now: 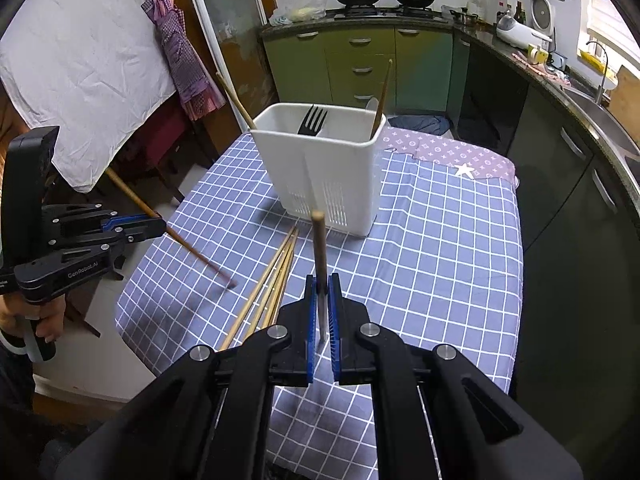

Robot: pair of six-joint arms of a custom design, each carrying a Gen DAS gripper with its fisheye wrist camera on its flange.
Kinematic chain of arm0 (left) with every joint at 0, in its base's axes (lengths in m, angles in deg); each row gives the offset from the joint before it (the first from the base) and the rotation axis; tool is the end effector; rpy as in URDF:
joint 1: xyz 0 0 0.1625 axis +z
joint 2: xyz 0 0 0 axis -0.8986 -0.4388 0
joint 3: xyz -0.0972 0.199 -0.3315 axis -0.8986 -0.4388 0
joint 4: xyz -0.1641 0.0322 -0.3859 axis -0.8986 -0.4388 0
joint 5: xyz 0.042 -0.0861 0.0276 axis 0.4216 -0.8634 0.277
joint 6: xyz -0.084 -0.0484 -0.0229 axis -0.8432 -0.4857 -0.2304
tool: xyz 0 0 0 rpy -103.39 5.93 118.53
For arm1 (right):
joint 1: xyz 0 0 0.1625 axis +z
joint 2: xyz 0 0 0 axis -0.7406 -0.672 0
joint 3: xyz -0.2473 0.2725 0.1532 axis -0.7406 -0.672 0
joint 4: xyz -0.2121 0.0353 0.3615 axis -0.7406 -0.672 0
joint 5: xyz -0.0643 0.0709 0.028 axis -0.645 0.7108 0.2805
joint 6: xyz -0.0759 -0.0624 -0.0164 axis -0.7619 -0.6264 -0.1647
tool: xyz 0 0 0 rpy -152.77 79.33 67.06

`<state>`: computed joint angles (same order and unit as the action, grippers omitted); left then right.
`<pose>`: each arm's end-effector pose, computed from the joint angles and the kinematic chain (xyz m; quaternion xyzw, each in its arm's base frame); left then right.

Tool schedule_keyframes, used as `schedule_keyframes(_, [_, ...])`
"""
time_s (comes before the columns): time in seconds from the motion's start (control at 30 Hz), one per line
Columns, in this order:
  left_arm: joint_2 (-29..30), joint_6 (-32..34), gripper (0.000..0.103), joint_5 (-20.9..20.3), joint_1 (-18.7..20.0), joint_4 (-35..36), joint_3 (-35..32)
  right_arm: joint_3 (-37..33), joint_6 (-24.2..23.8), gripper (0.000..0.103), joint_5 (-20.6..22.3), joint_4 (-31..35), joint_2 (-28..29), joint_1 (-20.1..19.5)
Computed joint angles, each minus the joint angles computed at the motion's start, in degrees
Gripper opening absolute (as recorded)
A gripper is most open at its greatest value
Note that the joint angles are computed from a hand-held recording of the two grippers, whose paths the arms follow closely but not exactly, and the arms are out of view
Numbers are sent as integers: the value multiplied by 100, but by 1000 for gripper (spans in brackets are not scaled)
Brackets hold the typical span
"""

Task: Organize utensils
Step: 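Lift the chopsticks and drop them into the white caddy with both tools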

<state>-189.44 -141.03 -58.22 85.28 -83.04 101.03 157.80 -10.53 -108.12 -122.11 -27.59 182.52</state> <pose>-0.0909 -0.2550 0.4385 0.1393 0.8935 -0.2610 0.3379 0.4371 -0.3181 0.0337 0.3440 -0.9048 0.1578 0.1953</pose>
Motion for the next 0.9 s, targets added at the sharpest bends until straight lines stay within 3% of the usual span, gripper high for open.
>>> schedule_keyframes(0.5, [629, 597, 7, 254, -9, -797, -310, -496, -102, 7, 90, 352, -7, 142])
schedule_keyframes(0.9, [1384, 960, 7, 538, -7, -1349, -1005, -751, -132, 7, 30, 591, -61, 259])
